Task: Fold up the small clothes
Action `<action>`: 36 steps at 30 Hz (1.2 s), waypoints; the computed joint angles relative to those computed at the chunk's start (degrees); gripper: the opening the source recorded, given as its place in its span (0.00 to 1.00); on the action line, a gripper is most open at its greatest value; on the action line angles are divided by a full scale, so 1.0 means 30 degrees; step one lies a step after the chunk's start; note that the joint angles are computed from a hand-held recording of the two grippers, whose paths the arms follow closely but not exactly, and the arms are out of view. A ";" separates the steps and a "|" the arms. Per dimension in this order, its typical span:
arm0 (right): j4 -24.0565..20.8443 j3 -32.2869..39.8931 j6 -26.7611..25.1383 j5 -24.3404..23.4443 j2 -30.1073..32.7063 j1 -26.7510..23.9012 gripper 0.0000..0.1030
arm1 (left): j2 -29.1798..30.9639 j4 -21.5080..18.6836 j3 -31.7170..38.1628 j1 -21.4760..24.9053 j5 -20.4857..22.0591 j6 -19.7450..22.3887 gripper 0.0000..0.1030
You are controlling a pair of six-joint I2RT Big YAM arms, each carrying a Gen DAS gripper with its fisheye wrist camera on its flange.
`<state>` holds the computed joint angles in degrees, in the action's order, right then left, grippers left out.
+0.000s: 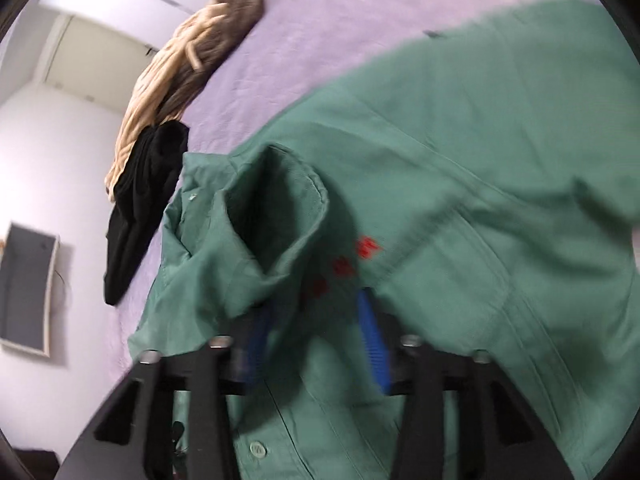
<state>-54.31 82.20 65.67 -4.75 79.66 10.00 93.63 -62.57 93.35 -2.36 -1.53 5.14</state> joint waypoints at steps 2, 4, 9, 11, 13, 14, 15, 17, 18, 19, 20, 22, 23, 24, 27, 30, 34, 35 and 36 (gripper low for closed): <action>0.0845 -0.0972 0.0956 -0.0459 -0.0718 0.0073 0.62 | 0.0111 -0.0457 0.0349 0.0189 0.0302 0.0059 1.00; 0.2083 -0.1833 0.1897 -0.1281 -0.1278 0.0289 0.63 | 0.0299 -0.0922 0.0869 0.0462 0.0656 0.0199 1.00; 0.5558 -0.2477 0.3403 -0.4555 -0.0607 0.1794 0.63 | 0.1445 -0.2537 0.2866 0.1256 0.2641 -0.0013 1.00; 0.6225 -0.1662 0.3317 -0.5447 0.0580 0.2602 0.64 | 0.1942 -0.3116 0.3576 0.1337 0.3163 -0.0209 1.00; 0.7244 -0.0806 0.3833 -0.6194 0.1839 0.3274 0.64 | 0.2239 -0.3503 0.4047 0.1329 0.3305 -0.0441 1.00; 0.7703 -0.0493 0.4297 -0.6378 0.2348 0.3666 0.64 | 0.2244 -0.3524 0.4161 0.1338 0.3356 -0.0532 1.00; 0.7898 0.0012 0.4537 -0.6540 0.2907 0.3907 0.64 | 0.2172 -0.3482 0.4178 0.1357 0.3403 -0.0552 1.00; 0.7632 0.1279 0.4550 -0.6710 0.4060 0.4340 0.59 | 0.1934 -0.3368 0.4174 0.1482 0.3605 -0.0422 1.00; 0.7521 0.1710 0.4502 -0.6702 0.4449 0.4476 0.50 | 0.1901 -0.3442 0.4240 0.1563 0.3653 -0.0280 1.00; 0.7368 0.2186 0.4559 -0.6772 0.4872 0.4576 0.14 | 0.1851 -0.3507 0.4273 0.1649 0.3647 -0.0116 1.00; 0.7118 0.2686 0.4723 -0.6988 0.5325 0.4629 0.05 | 0.1821 -0.3563 0.4314 0.1735 0.3625 0.0037 1.00; 0.8047 0.2390 0.5378 -0.6573 0.5160 0.4932 0.05 | 0.1739 -0.3666 0.4394 0.1910 0.3536 0.0299 1.00; 0.8751 0.2265 0.5451 -0.6336 0.5073 0.5047 0.05 | 0.1650 -0.3672 0.4404 0.2027 0.3586 0.0409 1.00; 0.8955 0.2238 0.5438 -0.6194 0.5036 0.5187 0.05 | 0.1549 -0.3651 0.4372 0.2127 0.3670 0.0494 1.00; 0.7646 0.2333 0.5398 -0.6449 0.5393 0.5639 0.04 | 0.1122 -0.3215 0.3806 0.2163 0.3367 0.1015 1.00; 0.7915 0.2073 0.5947 -0.6950 0.5545 0.5723 0.09 | 0.0948 -0.3146 0.3216 0.1797 0.2471 0.1330 1.00; 0.5287 0.2372 0.3178 -0.6339 0.4046 0.4956 0.64 | 0.0446 -0.2731 0.2293 0.1328 0.2313 0.0860 1.00; 0.4419 0.2226 0.2517 -0.5031 0.3393 0.4637 0.66 | 0.0328 -0.2554 0.1973 0.1115 0.1891 0.1088 1.00; 0.3373 0.1978 0.2033 -0.3586 0.2690 0.4182 0.66 | 0.0223 -0.2360 0.1684 0.0955 0.1542 0.1241 1.00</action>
